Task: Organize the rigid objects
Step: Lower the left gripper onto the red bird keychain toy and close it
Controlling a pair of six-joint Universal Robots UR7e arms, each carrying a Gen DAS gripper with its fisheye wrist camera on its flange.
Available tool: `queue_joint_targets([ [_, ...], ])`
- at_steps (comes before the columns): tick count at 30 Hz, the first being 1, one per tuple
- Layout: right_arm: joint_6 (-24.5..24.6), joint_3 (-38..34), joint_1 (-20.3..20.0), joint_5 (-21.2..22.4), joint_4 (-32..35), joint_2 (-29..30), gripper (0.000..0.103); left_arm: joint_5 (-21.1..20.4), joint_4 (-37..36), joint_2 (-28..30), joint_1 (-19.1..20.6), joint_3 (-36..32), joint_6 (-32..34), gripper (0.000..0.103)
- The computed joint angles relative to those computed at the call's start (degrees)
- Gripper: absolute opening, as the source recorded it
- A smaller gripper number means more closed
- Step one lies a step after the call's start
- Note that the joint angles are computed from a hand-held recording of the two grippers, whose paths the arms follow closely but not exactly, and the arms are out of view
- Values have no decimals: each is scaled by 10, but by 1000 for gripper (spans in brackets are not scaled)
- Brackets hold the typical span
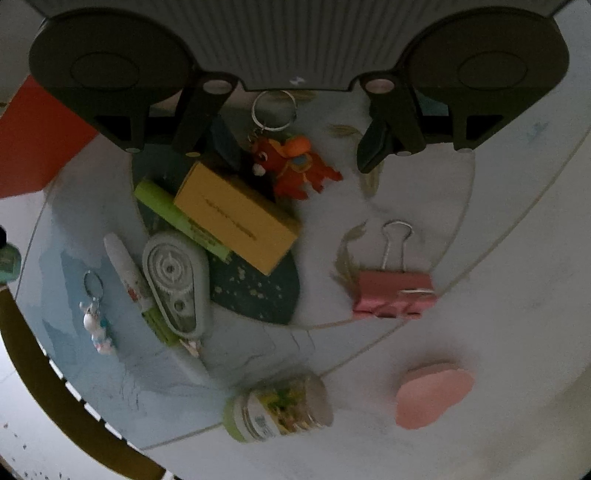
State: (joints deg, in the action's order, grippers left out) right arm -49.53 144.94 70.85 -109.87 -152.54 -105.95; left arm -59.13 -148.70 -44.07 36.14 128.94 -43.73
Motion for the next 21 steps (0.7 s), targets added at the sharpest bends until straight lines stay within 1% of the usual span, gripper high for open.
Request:
queue_joint_targets([
  [4,-2,-3,-4,1,-1,6,20,11,4,2,1,-2,-2,69],
  [10,-6,-4,-6,-1,-2,13,20,29,9,17,-7,-10,21,68],
  [12,-7,-4,-7,-1,-2,14,20,30,3,19,-13,-7,30,66],
  [13,-8,-4,-8,-1,-1,14,20,29,2,20,-14,-6,33,62],
  [14,-9,-4,-8,-2,-2,15,20,28,0,19,-16,-5,36,55],
  [21,-12,-2,-9,3,1,8,20,29,3,19,-17,-9,25,54],
])
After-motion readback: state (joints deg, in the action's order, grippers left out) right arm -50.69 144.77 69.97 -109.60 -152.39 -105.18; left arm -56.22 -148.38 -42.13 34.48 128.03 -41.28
